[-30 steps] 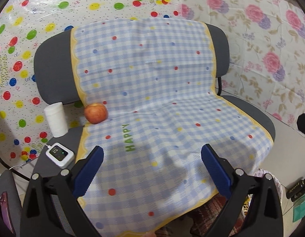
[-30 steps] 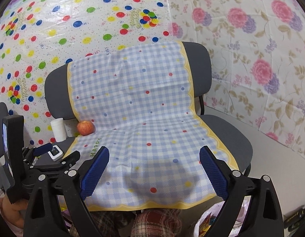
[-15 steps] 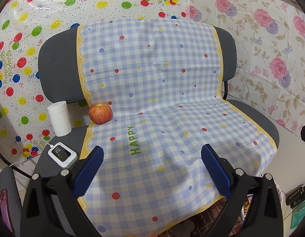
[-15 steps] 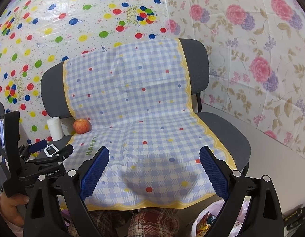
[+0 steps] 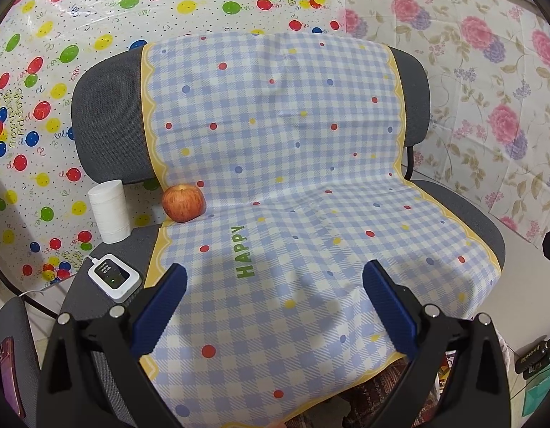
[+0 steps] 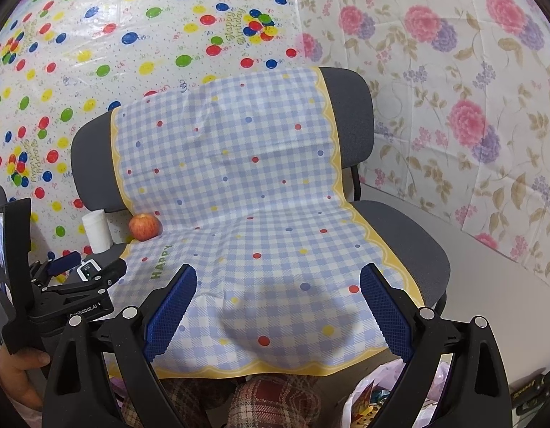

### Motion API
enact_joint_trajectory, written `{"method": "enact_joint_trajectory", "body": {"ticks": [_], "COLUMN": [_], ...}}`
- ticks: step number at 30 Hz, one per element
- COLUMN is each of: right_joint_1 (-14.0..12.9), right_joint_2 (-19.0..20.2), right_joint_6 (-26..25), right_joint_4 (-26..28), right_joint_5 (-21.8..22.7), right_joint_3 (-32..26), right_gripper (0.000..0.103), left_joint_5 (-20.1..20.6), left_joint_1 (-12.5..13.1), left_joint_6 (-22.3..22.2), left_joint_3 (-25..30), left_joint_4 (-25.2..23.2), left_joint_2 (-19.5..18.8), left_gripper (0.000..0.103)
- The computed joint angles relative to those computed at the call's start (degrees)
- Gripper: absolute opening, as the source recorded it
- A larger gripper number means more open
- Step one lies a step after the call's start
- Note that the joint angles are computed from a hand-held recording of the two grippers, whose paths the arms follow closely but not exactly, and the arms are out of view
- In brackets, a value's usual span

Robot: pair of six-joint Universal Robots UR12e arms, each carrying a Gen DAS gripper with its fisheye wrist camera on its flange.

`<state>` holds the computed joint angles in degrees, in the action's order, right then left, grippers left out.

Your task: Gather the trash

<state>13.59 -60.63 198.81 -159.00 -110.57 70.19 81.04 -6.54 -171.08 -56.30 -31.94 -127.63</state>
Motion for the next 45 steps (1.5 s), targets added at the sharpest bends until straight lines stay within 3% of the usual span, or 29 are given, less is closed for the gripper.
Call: {"method": "enact_joint_trajectory", "body": {"ticks": [45], "right_joint_1": [-0.22], "right_joint_2": [-0.65], "right_joint_6": [-0.04], "right_joint_4": [-0.37], "right_joint_5": [-0.15], "right_joint_3": [0.93], "right_gripper": [0.092], "left_joint_5": [-0.24], "left_joint_1": [0.19], "left_joint_6": [0.00], "left_joint_3": [-0.23], "left_joint_4": [0.13], "left_joint_2": [0.28], "left_gripper": [0.096]}}
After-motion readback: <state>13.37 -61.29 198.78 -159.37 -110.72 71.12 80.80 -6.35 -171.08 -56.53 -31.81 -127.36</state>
